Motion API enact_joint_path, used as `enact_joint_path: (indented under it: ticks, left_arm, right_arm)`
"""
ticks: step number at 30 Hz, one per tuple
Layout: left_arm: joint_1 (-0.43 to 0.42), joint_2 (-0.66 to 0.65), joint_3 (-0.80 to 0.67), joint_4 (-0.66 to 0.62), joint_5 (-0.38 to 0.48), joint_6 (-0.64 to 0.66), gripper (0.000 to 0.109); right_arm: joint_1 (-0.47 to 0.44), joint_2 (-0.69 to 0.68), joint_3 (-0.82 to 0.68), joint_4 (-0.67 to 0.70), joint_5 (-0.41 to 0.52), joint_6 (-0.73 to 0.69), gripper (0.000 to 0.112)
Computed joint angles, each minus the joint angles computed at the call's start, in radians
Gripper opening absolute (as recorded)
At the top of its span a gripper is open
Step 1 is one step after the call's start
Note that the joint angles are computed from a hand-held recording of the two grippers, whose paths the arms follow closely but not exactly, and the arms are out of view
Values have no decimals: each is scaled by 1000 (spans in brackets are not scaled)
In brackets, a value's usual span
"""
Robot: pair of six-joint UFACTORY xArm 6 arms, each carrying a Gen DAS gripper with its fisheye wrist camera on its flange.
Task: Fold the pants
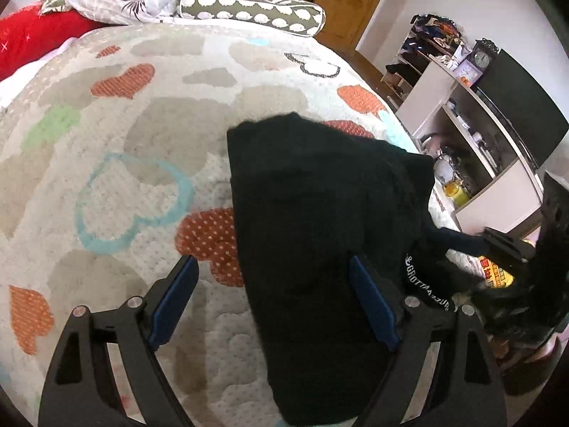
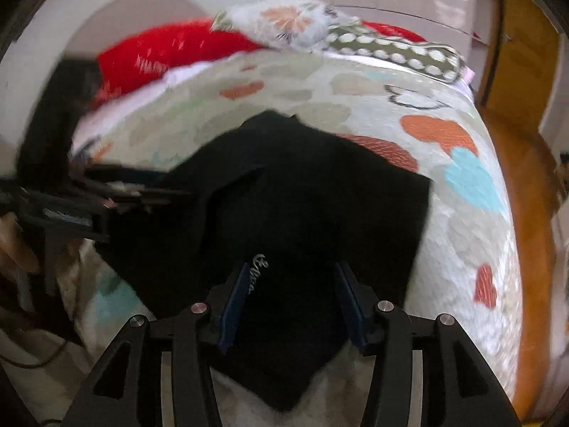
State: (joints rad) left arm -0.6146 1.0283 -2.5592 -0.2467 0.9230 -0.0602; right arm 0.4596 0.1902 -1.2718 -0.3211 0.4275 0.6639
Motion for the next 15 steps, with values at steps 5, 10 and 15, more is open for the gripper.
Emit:
enact_joint_path:
  ticks: [5,10,15]
  left_arm:
    - [11,-93,139,-10,-99,4,87]
    - [4,-80,115,-7,-93,7,87]
    - [-5,-105,144,-10,-95,26,87]
  right_arm:
    - [-37,-113,128,-145,-74,261,51]
    - [-44,-50,91,-30,-76,196,50]
    - [-46,-16,38,-66,-79,184,9]
